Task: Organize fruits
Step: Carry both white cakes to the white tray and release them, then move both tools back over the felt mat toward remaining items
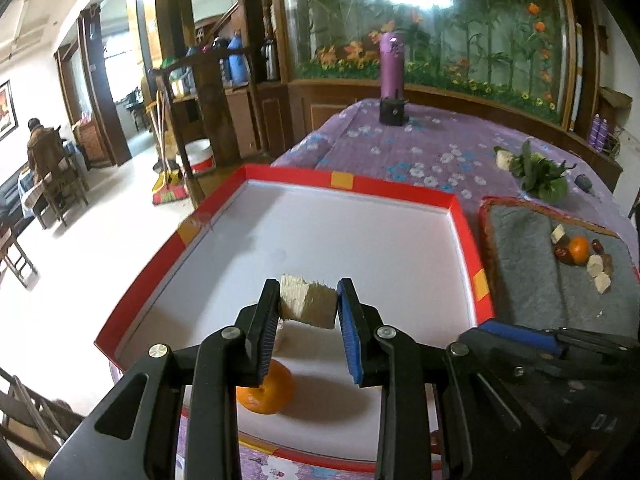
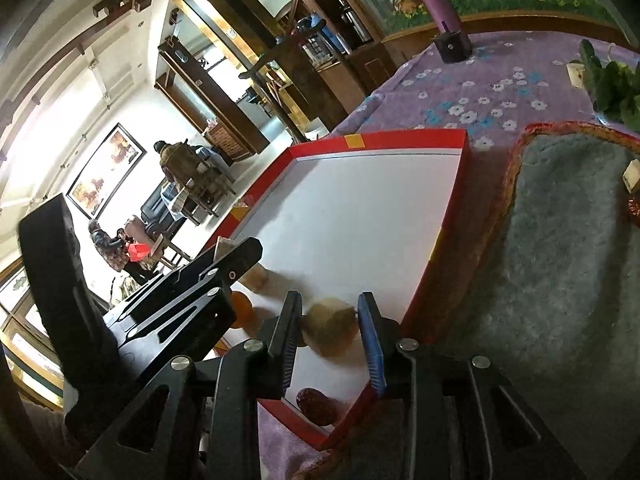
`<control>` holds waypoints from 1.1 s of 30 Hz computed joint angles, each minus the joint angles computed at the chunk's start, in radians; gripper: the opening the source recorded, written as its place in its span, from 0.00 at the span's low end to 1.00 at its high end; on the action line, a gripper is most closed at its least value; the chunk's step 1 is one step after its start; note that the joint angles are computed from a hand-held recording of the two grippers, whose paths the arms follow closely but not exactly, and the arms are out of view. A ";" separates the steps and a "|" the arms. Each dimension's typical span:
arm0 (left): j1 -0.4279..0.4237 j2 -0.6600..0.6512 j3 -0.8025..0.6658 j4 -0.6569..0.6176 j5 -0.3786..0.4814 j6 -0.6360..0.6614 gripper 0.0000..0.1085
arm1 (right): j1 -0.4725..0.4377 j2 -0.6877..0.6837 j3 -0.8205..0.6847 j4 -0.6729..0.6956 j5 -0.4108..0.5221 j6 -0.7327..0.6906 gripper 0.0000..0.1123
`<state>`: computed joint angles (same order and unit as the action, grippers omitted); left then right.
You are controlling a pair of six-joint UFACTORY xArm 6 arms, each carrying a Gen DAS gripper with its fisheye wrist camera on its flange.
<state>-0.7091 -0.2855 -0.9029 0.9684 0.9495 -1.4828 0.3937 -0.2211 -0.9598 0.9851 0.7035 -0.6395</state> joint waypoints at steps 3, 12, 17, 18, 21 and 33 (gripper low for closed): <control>0.011 0.004 0.002 -0.031 0.011 0.008 0.25 | -0.025 0.001 -0.006 0.027 0.033 -0.005 0.28; -0.026 0.023 -0.030 -0.021 0.024 0.022 0.34 | -0.172 -0.054 0.032 0.076 0.030 -0.046 0.28; -0.083 0.064 -0.094 0.020 0.018 0.043 0.45 | -0.370 -0.101 0.066 0.082 0.068 -0.060 0.28; -0.088 0.073 -0.106 0.020 0.005 0.054 0.46 | -0.409 -0.107 0.070 0.083 0.073 -0.064 0.29; -0.112 0.124 -0.164 0.016 -0.041 0.095 0.47 | -0.553 -0.102 0.061 0.082 0.108 -0.069 0.30; -0.205 0.362 -0.407 -0.144 -0.140 0.349 0.47 | -0.619 0.132 -0.171 -0.150 0.171 0.112 0.31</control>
<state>-0.9143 0.0767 -1.3100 0.8244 0.8098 -1.1336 -0.2255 -0.0886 -1.1308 0.8355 0.8747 -0.5278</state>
